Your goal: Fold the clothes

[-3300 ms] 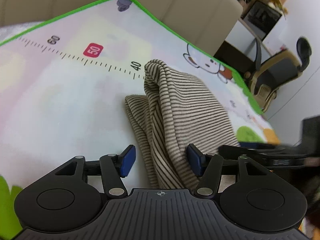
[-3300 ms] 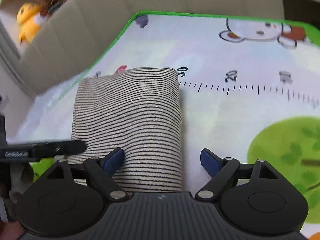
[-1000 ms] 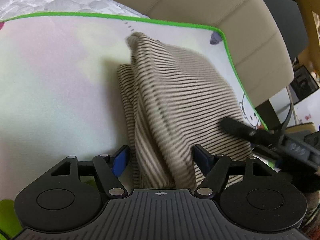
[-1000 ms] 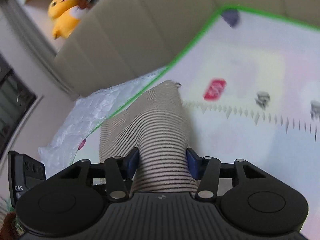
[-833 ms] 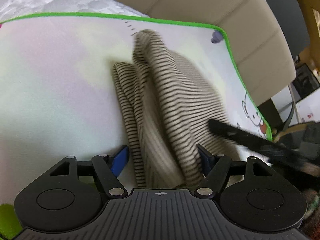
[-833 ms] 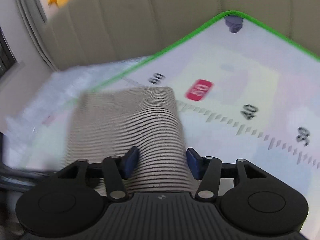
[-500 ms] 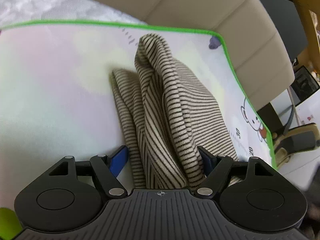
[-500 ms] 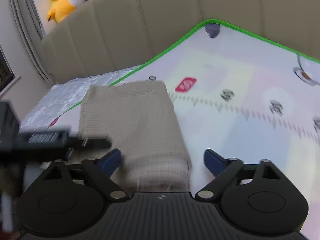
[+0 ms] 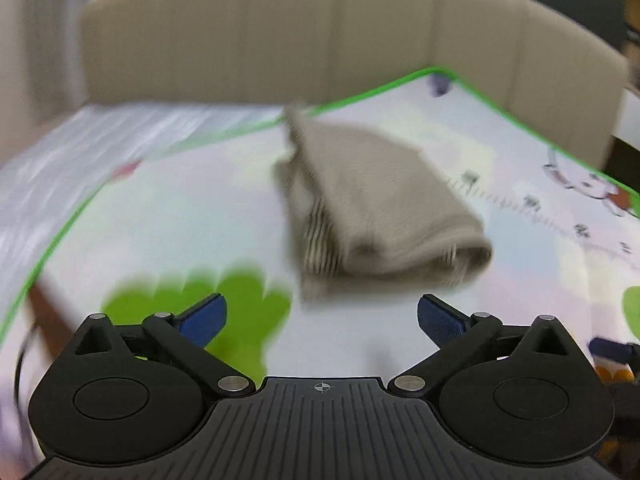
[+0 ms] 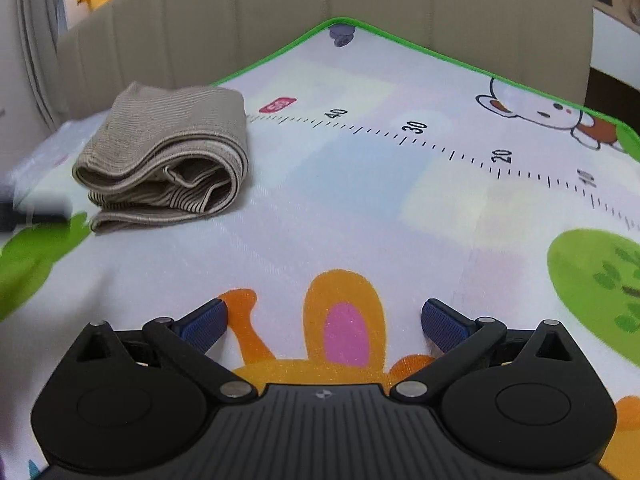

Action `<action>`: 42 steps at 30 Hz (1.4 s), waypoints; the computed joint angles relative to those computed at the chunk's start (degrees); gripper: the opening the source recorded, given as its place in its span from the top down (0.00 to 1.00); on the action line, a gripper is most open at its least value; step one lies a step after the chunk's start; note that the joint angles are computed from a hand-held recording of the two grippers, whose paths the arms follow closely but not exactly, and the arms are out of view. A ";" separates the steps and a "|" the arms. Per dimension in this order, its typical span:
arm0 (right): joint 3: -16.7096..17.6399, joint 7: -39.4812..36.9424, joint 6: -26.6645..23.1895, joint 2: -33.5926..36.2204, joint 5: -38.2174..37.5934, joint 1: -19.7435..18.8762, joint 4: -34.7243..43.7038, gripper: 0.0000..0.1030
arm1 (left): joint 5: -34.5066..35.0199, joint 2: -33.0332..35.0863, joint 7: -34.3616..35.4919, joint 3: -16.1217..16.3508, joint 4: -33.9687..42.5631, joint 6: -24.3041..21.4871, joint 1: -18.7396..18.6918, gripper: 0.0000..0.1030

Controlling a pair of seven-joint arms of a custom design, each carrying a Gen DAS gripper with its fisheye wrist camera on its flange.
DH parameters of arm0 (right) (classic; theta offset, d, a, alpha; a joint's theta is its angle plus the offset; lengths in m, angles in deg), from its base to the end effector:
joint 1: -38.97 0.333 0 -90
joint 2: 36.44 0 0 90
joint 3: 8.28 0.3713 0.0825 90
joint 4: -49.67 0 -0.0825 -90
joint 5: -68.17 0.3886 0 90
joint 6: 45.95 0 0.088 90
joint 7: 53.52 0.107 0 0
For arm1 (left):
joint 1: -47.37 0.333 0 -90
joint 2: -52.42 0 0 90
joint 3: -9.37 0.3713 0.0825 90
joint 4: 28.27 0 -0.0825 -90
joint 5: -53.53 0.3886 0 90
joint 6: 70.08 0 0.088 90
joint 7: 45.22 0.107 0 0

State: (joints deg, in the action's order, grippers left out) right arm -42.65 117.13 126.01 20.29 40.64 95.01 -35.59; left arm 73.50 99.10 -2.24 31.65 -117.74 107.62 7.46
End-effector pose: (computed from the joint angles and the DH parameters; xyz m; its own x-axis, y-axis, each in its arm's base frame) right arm 0.6592 0.4464 0.2268 -0.1209 -0.9868 -0.1079 -0.6698 0.1613 -0.7248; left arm 0.7120 -0.3433 0.3031 -0.0790 -0.9957 0.0493 -0.6901 0.0190 -0.7234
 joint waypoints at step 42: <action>-8.32 -2.65 3.62 2.59 7.67 8.06 -4.53 0.00 | 29.08 1.33 -31.18 4.33 0.00 -11.82 -6.68 0.00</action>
